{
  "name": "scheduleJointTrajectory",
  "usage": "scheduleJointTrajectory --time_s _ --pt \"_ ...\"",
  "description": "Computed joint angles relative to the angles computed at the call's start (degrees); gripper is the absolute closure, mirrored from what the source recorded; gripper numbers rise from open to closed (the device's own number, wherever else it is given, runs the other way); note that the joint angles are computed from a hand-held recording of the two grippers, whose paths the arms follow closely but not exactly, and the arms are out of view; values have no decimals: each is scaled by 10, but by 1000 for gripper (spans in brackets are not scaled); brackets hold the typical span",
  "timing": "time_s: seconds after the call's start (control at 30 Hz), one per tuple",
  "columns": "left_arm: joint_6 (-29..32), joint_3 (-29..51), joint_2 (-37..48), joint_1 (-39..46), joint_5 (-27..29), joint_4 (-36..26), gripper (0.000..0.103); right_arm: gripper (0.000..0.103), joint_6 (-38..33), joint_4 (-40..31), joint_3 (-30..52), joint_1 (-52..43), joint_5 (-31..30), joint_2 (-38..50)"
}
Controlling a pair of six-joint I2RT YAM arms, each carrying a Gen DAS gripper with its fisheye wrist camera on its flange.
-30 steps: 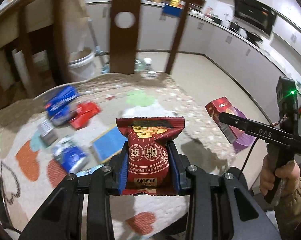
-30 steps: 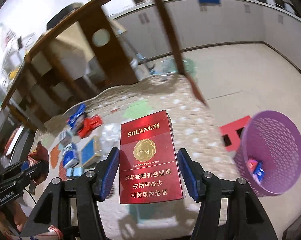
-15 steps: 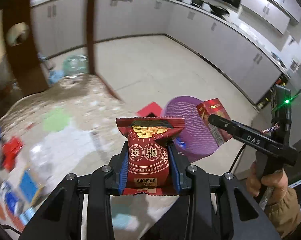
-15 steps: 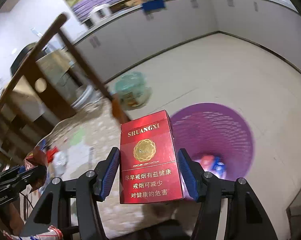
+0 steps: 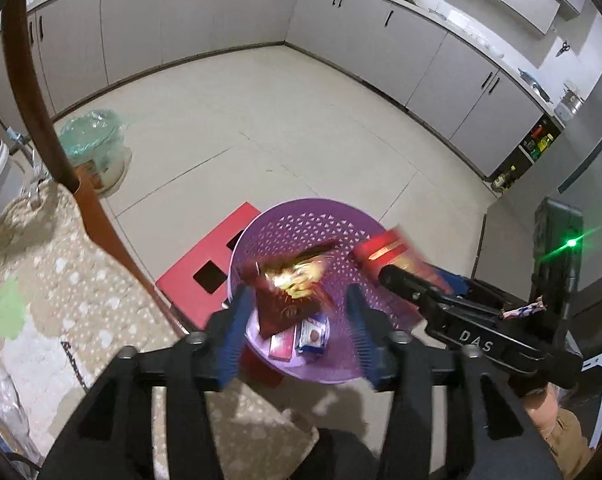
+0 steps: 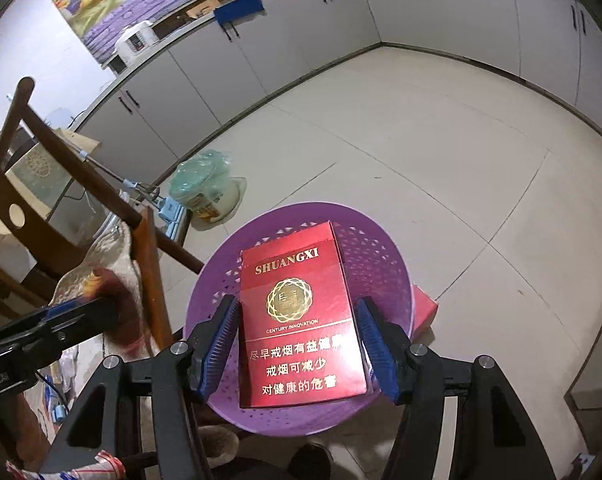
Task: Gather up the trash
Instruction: 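Carry the snack bag and Shuangxi box to the purple basket and release both, then grasp the white medicine box with the left gripper while the right grasps the blue Vinda tissue pack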
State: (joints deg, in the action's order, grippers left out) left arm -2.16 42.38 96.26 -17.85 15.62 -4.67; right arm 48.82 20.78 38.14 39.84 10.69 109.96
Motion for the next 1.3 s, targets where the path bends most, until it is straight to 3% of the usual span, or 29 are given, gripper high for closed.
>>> scheduleJointTrajectory --time_s 0.33,0.5,0.7,0.9,1.03,1.13,1.3 --pt "9 -51 -60 22 -20 -6 41 31 13 5 -9 13 7 -2" --pt "31 -112 -141 61 -30 -26 36 29 22 -24 4 48 26 -16" --pt "79 -172 -248 153 -3 -80 34 26 29 -62 43 97 46 -22" --pt "196 -213 -357 335 15 -162 34 25 25 -128 133 155 61 9" --pt "315 -222 -409 518 46 -210 32 24 16 -163 201 191 61 42" --pt "401 -210 -390 650 81 -217 29 24 4 -197 269 217 56 79" --pt "491 -173 -287 798 116 -185 28 23 -17 -256 389 250 39 148"
